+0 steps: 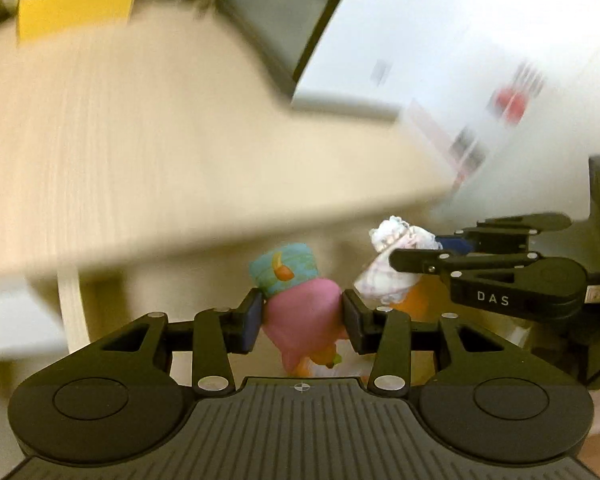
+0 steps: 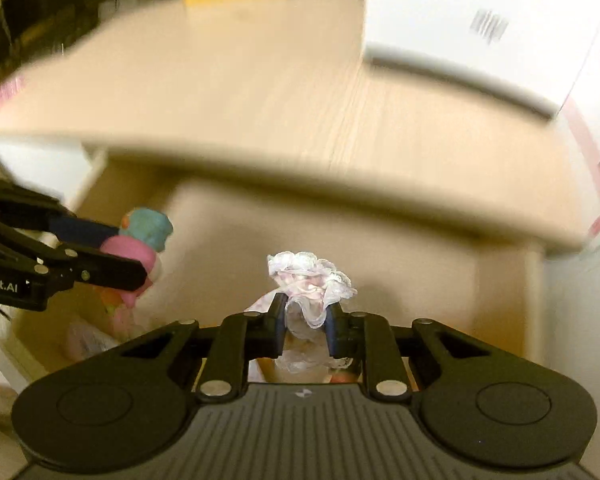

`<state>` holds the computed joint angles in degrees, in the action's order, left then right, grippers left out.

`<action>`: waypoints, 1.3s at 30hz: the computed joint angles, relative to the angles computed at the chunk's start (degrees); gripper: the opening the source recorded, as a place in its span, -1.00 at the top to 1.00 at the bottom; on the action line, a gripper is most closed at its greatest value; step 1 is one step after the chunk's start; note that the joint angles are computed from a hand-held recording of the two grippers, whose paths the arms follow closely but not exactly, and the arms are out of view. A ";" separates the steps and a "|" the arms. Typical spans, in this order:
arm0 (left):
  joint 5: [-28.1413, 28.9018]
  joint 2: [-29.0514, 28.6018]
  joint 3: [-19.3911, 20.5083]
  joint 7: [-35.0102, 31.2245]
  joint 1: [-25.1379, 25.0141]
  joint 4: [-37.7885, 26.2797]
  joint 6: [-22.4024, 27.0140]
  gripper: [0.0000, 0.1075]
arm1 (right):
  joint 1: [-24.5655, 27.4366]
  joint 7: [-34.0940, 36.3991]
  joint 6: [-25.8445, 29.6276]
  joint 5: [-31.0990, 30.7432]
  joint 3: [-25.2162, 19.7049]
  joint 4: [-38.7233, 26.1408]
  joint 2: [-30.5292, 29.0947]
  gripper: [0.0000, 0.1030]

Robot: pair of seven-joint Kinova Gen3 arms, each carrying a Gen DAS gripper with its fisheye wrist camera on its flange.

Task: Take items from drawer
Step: 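Lift both toys onto the desk beside the white aigo box and open both tools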

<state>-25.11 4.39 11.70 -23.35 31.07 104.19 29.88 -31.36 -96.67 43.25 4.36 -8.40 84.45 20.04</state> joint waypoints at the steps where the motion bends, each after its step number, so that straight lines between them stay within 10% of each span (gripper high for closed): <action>1: -2.19 -0.24 -0.45 0.29 0.03 -1.32 0.17 0.13 | -0.22 -1.24 -2.30 1.19 1.15 -0.91 -1.77 0.64; 8: -9.58 2.94 -3.31 -3.98 -2.75 -11.54 1.35 0.12 | -2.46 -9.00 -12.69 10.00 5.25 -7.57 -0.73 0.63; 23: 4.10 17.32 -10.73 -12.12 -3.16 -18.03 -0.27 0.00 | -0.23 -2.66 -4.21 4.32 4.55 -24.78 17.82 0.62; 32: -1.51 16.77 -14.76 -9.31 2.69 -20.50 5.12 0.04 | -2.18 -1.77 -3.11 4.59 6.74 -26.13 17.74 0.08; 39: -16.05 11.17 -21.02 5.06 11.06 -15.77 4.29 0.08 | -10.51 -14.25 -16.17 13.73 16.07 -14.12 10.83 -0.54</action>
